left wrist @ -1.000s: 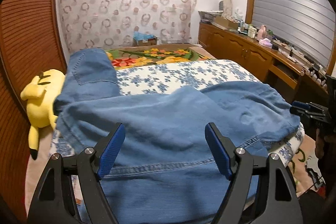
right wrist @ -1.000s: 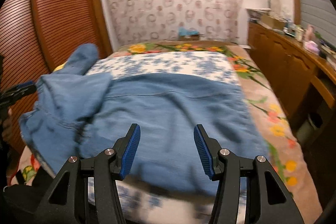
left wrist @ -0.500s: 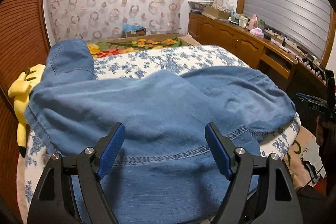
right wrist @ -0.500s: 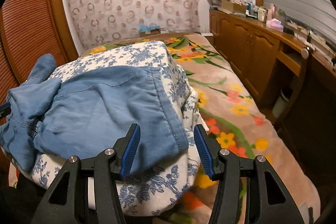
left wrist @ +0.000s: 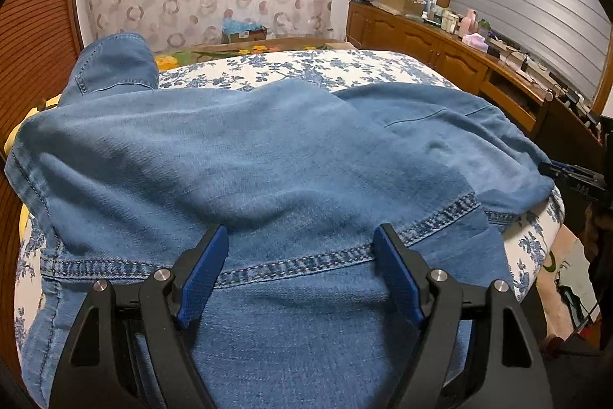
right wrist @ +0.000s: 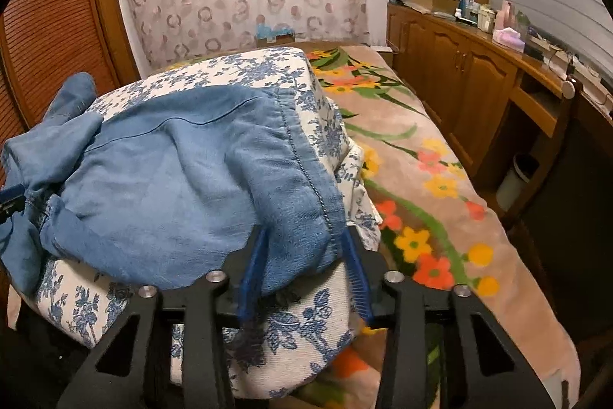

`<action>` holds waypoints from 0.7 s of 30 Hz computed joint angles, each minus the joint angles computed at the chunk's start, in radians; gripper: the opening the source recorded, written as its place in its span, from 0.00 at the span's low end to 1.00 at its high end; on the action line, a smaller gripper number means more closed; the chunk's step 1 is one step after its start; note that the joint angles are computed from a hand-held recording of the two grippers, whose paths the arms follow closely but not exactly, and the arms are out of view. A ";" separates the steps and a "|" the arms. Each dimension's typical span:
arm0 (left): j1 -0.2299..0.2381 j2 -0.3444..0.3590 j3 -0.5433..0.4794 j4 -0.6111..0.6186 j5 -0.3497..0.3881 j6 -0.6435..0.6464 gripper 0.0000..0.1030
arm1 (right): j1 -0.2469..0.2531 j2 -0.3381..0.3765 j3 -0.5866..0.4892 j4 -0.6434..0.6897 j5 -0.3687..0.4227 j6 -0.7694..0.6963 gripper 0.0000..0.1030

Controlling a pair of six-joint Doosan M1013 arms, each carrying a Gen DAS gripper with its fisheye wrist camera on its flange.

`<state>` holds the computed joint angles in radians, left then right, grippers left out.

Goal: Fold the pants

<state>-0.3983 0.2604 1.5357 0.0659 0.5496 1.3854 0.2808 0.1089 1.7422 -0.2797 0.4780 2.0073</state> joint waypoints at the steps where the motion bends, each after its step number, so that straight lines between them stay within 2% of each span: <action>1: 0.000 0.001 0.000 -0.002 -0.002 0.001 0.78 | -0.001 -0.001 0.001 -0.011 0.000 0.003 0.26; 2: 0.000 0.001 0.001 -0.001 -0.003 -0.001 0.78 | 0.000 -0.001 0.002 -0.018 -0.001 0.002 0.17; 4: 0.000 0.001 0.000 0.001 -0.001 -0.001 0.78 | 0.002 -0.005 0.008 -0.011 -0.014 -0.011 0.09; 7: 0.000 0.001 -0.002 -0.003 0.004 0.002 0.78 | 0.006 -0.018 0.017 -0.026 -0.034 -0.009 0.03; 10: 0.006 -0.002 0.001 -0.034 -0.004 0.019 0.78 | 0.003 -0.029 0.020 0.056 -0.074 -0.099 0.02; 13: 0.011 -0.017 0.006 -0.038 -0.010 0.008 0.78 | 0.004 -0.048 0.018 0.172 -0.120 -0.222 0.02; 16: 0.014 -0.036 0.017 -0.014 -0.020 -0.007 0.78 | 0.008 -0.062 -0.003 0.357 -0.146 -0.430 0.02; 18: 0.013 -0.049 0.025 0.012 -0.027 -0.028 0.78 | 0.024 -0.067 -0.026 0.392 -0.158 -0.516 0.02; 21: 0.019 -0.068 0.034 0.015 -0.044 -0.034 0.78 | 0.038 -0.065 -0.066 0.587 -0.157 -0.756 0.02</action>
